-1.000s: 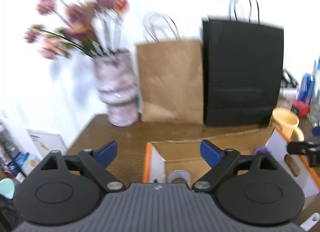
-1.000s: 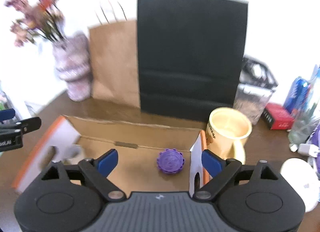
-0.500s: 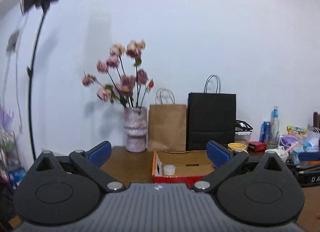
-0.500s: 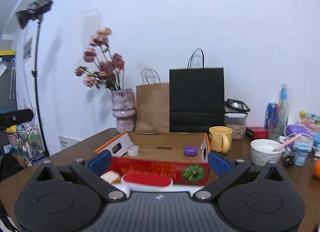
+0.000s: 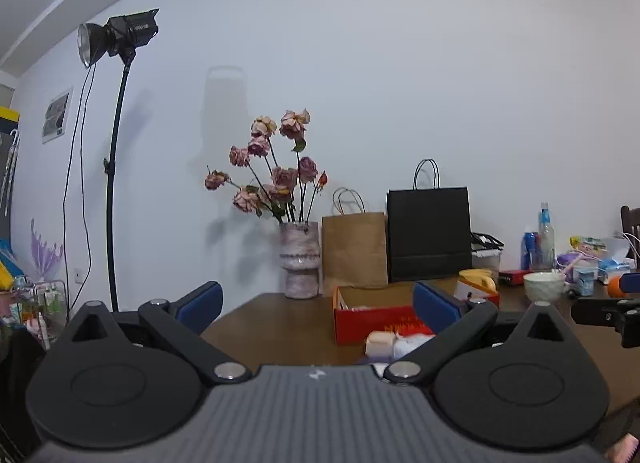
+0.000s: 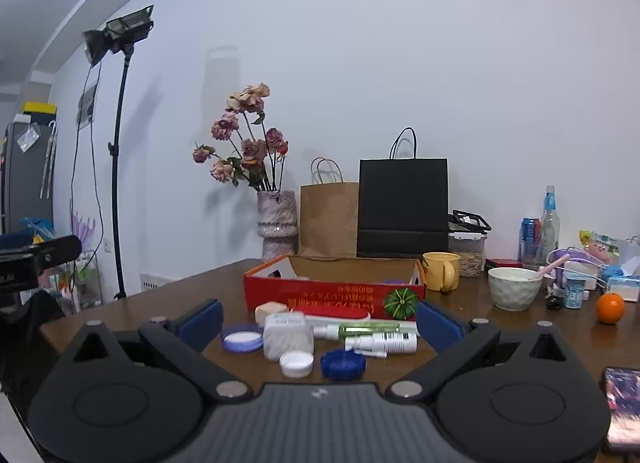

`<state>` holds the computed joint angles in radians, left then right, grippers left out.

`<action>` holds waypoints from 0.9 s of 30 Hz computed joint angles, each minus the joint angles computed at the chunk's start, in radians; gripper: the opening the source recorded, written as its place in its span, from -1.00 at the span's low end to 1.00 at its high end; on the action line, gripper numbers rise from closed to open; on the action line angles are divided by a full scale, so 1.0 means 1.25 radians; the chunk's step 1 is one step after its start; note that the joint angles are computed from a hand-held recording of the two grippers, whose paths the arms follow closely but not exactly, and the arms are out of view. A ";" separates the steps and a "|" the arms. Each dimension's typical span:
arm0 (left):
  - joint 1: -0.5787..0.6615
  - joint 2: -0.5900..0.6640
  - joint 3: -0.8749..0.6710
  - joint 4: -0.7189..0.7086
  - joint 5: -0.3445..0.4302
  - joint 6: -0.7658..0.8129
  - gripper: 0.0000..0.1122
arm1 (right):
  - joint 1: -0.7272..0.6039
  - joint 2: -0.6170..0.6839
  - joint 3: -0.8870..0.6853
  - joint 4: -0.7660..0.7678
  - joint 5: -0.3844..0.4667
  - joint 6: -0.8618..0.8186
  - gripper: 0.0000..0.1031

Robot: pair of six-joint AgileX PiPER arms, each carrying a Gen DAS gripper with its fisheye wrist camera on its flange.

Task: Organize rigid objects
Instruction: 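Open both tools to release the items and withdraw from the box, then grasp the white cap with the left tool while the right grasps the blue cap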

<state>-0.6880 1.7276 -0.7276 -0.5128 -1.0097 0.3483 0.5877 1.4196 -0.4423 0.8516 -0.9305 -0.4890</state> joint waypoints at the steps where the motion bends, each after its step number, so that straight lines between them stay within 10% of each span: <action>1: -0.001 -0.011 0.019 0.006 0.003 -0.013 0.84 | 0.037 -0.006 0.017 0.030 -0.025 -0.006 1.00; 14: 0.002 -0.026 0.102 0.007 0.001 -0.049 0.84 | 0.193 -0.022 0.062 0.195 -0.079 -0.071 1.00; 22: 0.011 0.033 0.029 0.004 0.069 -0.014 0.84 | 0.039 0.020 0.008 0.086 0.053 -0.023 1.00; 27: 0.043 0.103 -0.110 0.112 0.229 -0.018 0.84 | -0.129 0.060 -0.070 -0.046 0.199 0.011 0.95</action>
